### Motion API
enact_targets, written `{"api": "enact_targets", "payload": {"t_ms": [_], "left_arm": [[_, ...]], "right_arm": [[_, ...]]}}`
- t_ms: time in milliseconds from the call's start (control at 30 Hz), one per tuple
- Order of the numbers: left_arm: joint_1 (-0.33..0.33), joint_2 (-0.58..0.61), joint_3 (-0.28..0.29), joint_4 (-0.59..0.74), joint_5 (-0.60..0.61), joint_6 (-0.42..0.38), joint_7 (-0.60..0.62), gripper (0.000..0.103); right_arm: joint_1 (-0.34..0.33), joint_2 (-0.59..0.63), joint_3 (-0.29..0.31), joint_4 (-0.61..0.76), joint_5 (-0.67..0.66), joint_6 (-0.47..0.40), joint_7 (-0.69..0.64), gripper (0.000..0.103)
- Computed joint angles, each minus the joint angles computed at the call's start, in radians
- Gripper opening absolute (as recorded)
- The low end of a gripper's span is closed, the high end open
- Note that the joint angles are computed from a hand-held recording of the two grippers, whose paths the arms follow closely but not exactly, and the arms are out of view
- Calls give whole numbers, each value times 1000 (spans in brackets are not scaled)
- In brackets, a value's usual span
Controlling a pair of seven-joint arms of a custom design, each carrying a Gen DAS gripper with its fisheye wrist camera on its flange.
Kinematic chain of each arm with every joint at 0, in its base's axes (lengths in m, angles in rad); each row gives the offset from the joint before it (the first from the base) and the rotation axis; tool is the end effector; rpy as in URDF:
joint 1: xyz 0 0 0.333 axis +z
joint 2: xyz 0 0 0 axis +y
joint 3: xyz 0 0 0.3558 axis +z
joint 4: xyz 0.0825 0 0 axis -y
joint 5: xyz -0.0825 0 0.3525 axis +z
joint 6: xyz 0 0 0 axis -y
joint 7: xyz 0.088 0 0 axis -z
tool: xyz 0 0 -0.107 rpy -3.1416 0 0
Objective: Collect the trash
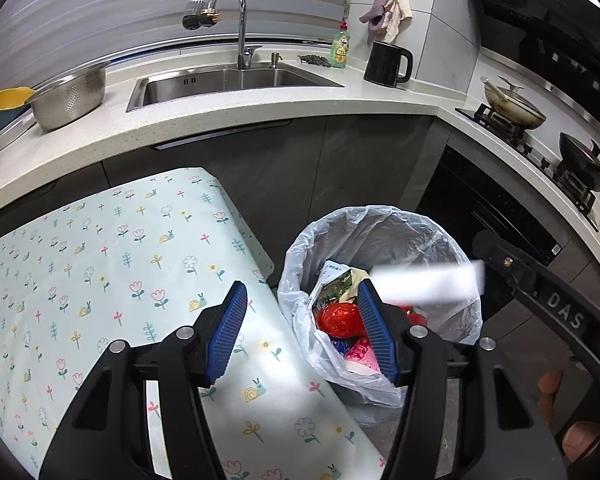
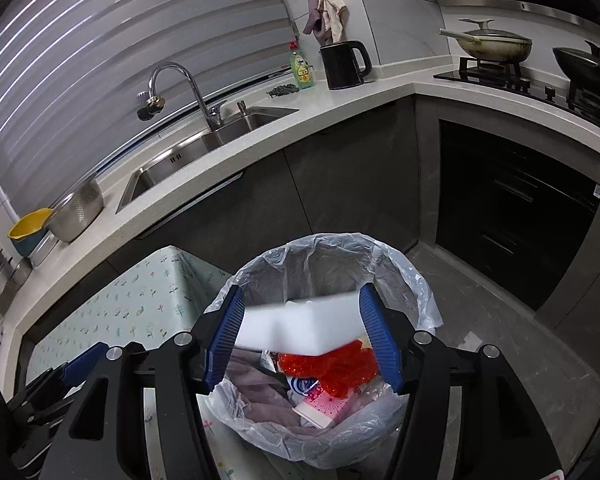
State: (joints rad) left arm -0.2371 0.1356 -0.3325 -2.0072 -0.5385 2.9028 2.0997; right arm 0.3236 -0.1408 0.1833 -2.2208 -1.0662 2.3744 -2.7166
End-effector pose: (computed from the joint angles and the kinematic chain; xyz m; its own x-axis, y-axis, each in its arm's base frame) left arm 0.5294 -0.2899 0.5317 -0.6056 -0.7857 0.1261 -0.6029 0.3497 -0.7171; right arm 0.4382 0.2370 0.5241 -0.5882 -0.7616 -0.2720 -0.3917 0.5626 -0.7281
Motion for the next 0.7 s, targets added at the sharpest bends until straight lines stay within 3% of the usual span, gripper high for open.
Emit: {"api": "enact_targets", "payload": {"t_ms": [200,700], "left_arm": [[8,-12,8,-17,-3,13,5,61],[7,-51,32,-59,5,40,-4,70]], "right_arm": [[16,5,10,18,1,-32,-3,67],[43,6,18,47,66,-59,-108,74]]}}
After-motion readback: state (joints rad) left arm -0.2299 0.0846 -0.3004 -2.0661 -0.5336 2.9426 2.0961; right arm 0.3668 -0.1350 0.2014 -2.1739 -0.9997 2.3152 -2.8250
